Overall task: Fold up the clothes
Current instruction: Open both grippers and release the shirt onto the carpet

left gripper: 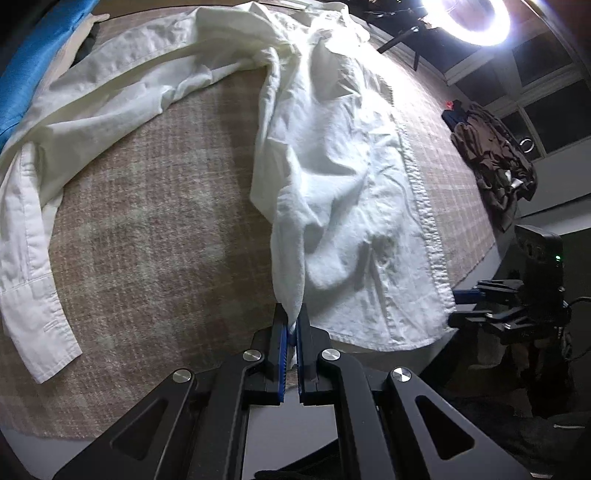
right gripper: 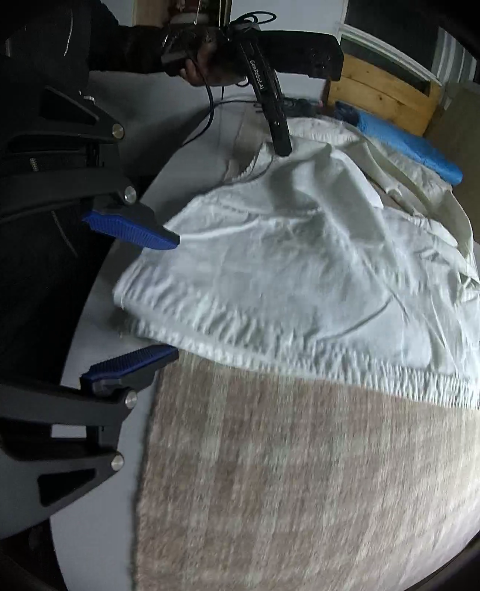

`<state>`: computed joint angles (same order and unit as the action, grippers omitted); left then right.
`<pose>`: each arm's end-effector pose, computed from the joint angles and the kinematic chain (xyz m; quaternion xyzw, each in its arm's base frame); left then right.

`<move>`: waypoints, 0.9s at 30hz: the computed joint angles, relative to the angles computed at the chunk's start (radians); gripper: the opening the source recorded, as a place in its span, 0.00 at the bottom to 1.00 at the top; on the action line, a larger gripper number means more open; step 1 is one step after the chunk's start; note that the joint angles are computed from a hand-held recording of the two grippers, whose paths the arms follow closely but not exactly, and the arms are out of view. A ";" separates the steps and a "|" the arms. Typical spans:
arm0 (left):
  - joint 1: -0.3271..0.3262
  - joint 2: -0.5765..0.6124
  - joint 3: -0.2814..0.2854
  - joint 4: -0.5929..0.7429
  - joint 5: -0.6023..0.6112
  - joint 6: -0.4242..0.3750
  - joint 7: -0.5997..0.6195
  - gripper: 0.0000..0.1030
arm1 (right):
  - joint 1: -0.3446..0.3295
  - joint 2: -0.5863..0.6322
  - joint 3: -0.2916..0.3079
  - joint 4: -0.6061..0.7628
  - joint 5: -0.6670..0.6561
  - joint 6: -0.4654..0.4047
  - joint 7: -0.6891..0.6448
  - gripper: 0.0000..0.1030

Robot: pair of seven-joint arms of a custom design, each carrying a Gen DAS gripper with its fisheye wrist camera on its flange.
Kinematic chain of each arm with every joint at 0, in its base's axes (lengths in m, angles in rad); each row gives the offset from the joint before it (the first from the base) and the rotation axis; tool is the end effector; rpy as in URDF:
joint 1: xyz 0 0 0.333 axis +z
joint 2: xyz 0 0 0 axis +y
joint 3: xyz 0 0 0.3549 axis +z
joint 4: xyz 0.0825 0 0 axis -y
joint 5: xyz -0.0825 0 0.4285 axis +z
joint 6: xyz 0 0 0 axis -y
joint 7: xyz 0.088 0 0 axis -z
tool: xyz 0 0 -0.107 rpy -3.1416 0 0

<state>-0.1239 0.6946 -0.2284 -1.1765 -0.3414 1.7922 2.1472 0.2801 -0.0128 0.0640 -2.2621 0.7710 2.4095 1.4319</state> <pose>0.7629 -0.2549 0.4097 0.3678 -0.8989 0.1664 0.1704 0.5336 0.1958 0.3939 -0.6566 0.6993 0.1646 0.2296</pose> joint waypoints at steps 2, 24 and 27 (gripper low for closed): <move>0.011 0.004 -0.010 0.023 -0.022 -0.030 0.002 0.03 | -0.008 0.003 -0.008 0.018 0.055 -0.040 -0.031 0.03; 0.019 -0.044 0.003 -0.054 -0.005 0.000 0.040 0.32 | 0.045 0.020 0.029 0.101 -0.470 0.103 0.256 0.32; 0.005 -0.027 -0.003 -0.036 -0.007 -0.008 0.040 0.34 | 0.052 0.072 0.037 0.152 -0.605 0.034 0.257 0.32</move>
<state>-0.1186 0.6671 -0.2314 -1.2123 -0.3485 1.7846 2.1874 0.3321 0.0591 0.1013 -2.1104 0.1661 2.4431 1.6893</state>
